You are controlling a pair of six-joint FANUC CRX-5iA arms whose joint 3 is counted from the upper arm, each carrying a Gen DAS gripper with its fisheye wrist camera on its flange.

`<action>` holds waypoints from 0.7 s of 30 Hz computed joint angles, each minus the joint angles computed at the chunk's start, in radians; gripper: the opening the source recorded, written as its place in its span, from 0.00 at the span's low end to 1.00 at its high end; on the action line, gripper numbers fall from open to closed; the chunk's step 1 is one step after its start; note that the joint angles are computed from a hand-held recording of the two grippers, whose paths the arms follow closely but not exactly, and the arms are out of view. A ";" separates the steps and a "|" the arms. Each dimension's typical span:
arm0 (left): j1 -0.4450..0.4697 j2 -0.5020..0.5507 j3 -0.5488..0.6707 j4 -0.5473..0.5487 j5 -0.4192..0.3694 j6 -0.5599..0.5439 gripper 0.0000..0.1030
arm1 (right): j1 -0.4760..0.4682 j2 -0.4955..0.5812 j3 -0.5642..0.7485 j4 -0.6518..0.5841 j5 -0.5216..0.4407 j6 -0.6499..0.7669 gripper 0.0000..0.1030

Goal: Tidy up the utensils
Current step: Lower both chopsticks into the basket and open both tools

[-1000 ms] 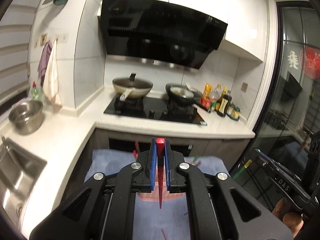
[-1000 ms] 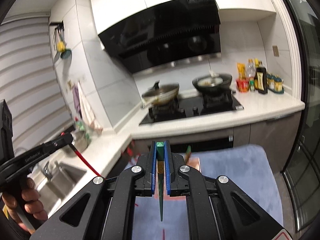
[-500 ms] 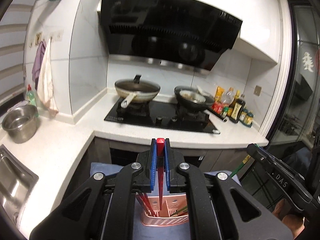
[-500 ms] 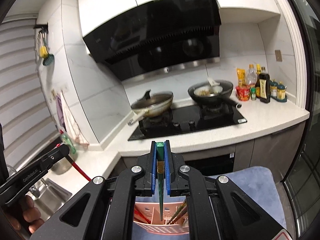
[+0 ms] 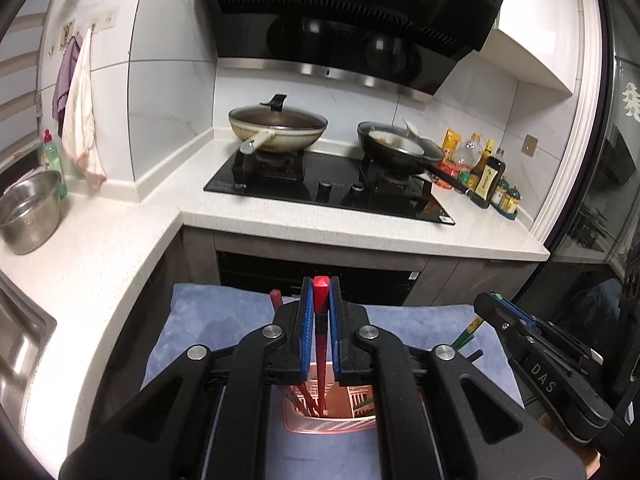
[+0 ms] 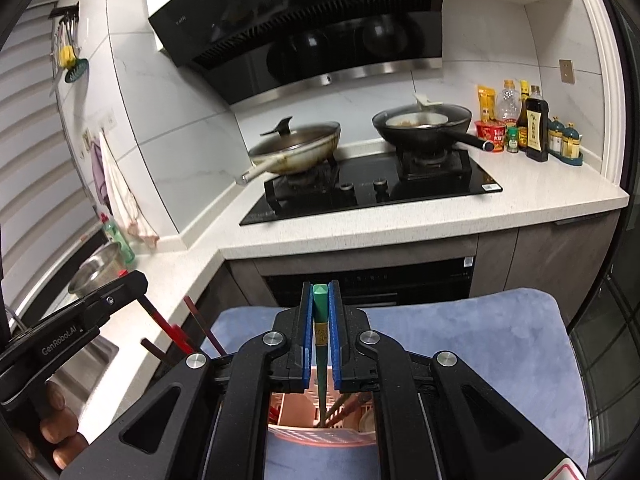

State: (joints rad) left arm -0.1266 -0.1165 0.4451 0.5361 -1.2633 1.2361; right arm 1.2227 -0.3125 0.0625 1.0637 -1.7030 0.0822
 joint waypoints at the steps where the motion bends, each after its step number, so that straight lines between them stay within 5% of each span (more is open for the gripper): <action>1: -0.001 -0.001 -0.002 -0.005 -0.001 0.002 0.07 | -0.003 0.000 -0.002 -0.006 0.000 0.001 0.07; 4: -0.004 -0.008 -0.017 -0.017 0.008 0.011 0.07 | -0.007 -0.004 -0.009 -0.026 0.003 -0.002 0.07; 6: -0.008 -0.010 -0.015 -0.035 0.008 0.022 0.16 | -0.003 -0.004 -0.015 -0.021 -0.004 -0.010 0.13; 8: -0.008 -0.013 -0.014 -0.049 0.010 0.034 0.39 | 0.003 -0.003 -0.014 -0.017 -0.016 -0.014 0.13; 13: 0.004 -0.035 -0.031 -0.037 0.016 0.028 0.41 | 0.039 -0.005 -0.010 0.008 -0.046 -0.028 0.22; 21: 0.037 -0.084 -0.056 -0.022 -0.010 0.007 0.45 | 0.140 0.006 0.011 0.048 -0.124 -0.041 0.22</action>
State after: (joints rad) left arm -0.0895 -0.2007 0.3891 0.5144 -1.2730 1.2426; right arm 1.3632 -0.3067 0.0740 1.1120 -1.8266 0.0417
